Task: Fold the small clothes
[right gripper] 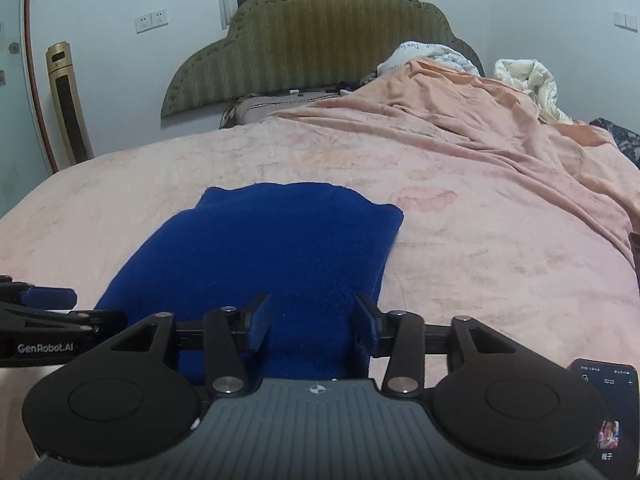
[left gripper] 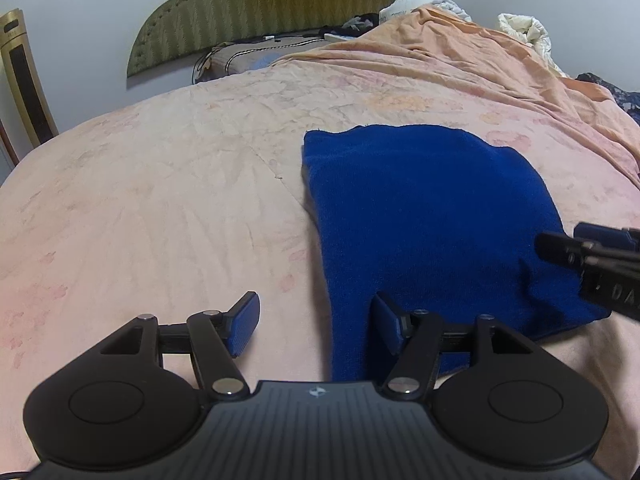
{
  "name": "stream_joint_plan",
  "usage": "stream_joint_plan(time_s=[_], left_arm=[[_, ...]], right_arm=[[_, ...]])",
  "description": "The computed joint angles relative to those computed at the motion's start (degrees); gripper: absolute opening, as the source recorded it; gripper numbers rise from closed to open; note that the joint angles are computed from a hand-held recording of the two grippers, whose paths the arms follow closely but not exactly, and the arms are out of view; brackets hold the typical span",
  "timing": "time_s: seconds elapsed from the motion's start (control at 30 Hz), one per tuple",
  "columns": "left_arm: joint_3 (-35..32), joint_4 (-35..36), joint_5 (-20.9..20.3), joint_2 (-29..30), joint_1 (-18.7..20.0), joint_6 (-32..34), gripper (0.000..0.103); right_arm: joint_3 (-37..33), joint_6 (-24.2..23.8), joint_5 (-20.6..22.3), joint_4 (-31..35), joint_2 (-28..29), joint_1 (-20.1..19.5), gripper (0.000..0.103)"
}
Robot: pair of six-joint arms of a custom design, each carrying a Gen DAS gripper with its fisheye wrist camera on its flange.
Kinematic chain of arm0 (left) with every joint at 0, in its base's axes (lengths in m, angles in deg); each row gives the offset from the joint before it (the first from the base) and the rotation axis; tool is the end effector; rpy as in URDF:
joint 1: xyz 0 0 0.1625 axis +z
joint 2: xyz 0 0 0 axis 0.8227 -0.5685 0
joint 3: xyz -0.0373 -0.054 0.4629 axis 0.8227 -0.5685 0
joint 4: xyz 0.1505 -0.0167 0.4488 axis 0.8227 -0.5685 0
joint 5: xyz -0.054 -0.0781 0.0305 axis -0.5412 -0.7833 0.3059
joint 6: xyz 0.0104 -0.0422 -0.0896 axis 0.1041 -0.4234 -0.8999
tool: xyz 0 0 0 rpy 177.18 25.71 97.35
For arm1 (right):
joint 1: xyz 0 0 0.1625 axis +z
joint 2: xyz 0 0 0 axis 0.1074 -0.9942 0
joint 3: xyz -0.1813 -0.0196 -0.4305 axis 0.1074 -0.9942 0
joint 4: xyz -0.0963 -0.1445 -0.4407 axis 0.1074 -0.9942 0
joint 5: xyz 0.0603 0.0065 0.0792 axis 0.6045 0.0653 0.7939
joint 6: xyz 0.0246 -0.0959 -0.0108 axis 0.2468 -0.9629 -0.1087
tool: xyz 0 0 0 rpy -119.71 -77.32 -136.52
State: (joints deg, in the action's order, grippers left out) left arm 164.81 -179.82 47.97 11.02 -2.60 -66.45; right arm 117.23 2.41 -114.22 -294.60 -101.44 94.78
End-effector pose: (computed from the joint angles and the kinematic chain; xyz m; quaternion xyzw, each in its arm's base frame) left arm -0.0413 -0.4261 0.1629 0.0477 0.8240 -0.3841 0.4137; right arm 0.2046 -0.4817 -0.0225 0.3462 -0.8460 0.3503 0.2042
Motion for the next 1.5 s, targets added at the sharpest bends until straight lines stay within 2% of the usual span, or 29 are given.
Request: stream_joint_plan(time_s=[0.17, 0.23, 0.33, 0.5, 0.57, 0.77, 1.2, 1.5], left_arm=[[0.7, 2.5, 0.5, -0.8, -0.8, -1.9, 0.062], [0.9, 3.7, 0.8, -1.0, -1.1, -2.8, 0.065], [1.4, 4.9, 1.6, -1.3, -1.8, -4.4, 0.07], [2.0, 9.6, 2.0, -3.0, -2.5, -8.4, 0.072], [2.1, 11.4, 1.8, -3.7, -2.6, -9.7, 0.072], [2.6, 14.1, 1.8, -5.0, -3.2, -12.0, 0.072], [3.0, 17.2, 2.0, -5.9, -3.7, -14.5, 0.072], [3.9, 23.8, 2.5, -8.1, -5.0, -20.3, 0.072]], right_arm=[[-1.4, -0.5, -5.3, 0.5, 1.5, 0.6, 0.056], [-0.5, 0.9, -4.2, 0.0, 1.2, 0.4, 0.056], [0.4, 0.9, -3.9, -1.9, 1.1, 0.7, 0.063], [1.5, 1.0, -4.0, -3.5, 0.9, 1.1, 0.07], [2.0, 1.3, -4.0, -3.6, 0.7, 1.2, 0.074], [3.2, 1.3, -4.2, -5.1, 0.9, 1.5, 0.078], [4.5, 1.2, -3.6, -6.2, 0.9, 1.7, 0.082], [5.7, 3.6, -5.3, -7.3, 1.0, 2.9, 0.097]])
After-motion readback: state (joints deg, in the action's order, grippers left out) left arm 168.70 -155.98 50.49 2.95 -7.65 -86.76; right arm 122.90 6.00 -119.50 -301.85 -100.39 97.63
